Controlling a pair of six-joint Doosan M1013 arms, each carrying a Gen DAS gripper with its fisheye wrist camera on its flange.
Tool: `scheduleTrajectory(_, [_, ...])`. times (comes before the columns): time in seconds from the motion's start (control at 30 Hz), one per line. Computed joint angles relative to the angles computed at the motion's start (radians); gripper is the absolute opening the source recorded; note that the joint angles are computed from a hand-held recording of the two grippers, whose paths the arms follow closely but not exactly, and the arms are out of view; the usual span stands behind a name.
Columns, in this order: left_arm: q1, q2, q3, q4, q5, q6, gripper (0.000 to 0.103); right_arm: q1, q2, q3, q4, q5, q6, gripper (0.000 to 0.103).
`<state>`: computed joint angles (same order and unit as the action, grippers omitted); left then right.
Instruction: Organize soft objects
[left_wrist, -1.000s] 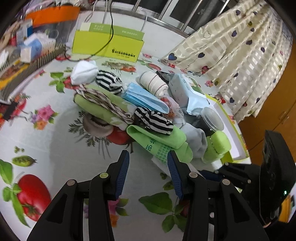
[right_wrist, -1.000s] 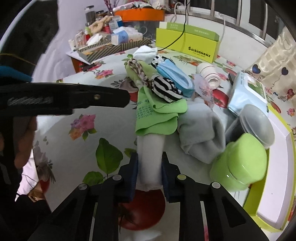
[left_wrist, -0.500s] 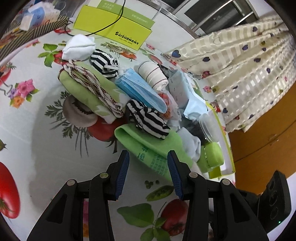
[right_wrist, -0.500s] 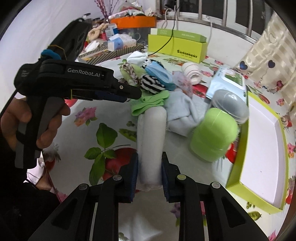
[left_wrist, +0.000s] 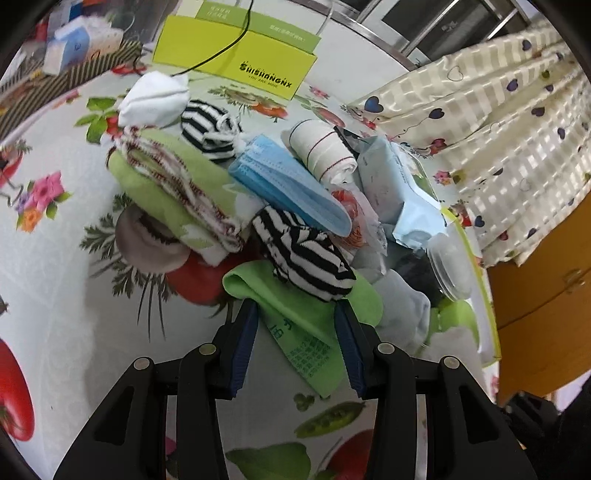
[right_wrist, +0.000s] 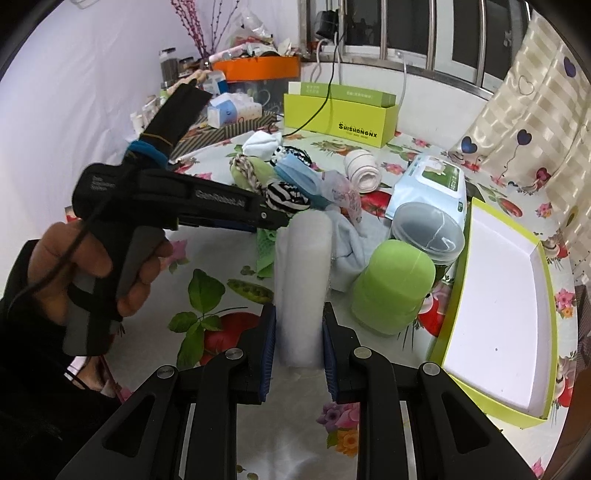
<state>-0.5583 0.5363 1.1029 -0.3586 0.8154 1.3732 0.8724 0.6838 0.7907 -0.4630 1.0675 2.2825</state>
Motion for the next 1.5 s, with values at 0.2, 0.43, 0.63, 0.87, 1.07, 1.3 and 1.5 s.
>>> scheduleTrajectory(0.2, [-0.010, 0.003, -0.002, 0.063, -0.023, -0.009, 0.026, 0.001, -0.008, 0.013, -0.012, -0.007, 0.015, 0.022])
scheduleTrajectory(0.43, [-0.013, -0.010, 0.020, 0.092, -0.033, 0.011, 0.009, 0.002, -0.014, 0.021, -0.028, -0.008, 0.031, 0.022])
scheduleTrajectory(0.63, [-0.015, -0.065, 0.086, 0.131, -0.104, 0.023, 0.008, 0.004, -0.018, 0.022, -0.050, -0.014, 0.044, 0.022])
scheduleTrajectory(0.87, [-0.013, -0.119, 0.131, 0.160, -0.180, 0.022, 0.005, 0.007, -0.015, 0.009, -0.072, -0.024, 0.044, 0.022])
scheduleTrajectory(1.07, [-0.007, -0.120, 0.130, 0.154, -0.161, 0.030, 0.005, 0.011, -0.015, 0.003, -0.087, -0.028, 0.050, 0.022])
scheduleTrajectory(1.3, [-0.025, -0.083, 0.100, 0.185, -0.074, 0.061, 0.054, 0.009, -0.011, -0.004, -0.077, -0.022, 0.042, 0.022])
scheduleTrajectory(1.5, [-0.049, -0.057, 0.074, 0.272, -0.057, 0.103, 0.055, 0.007, -0.010, -0.005, -0.073, -0.021, 0.045, 0.022])
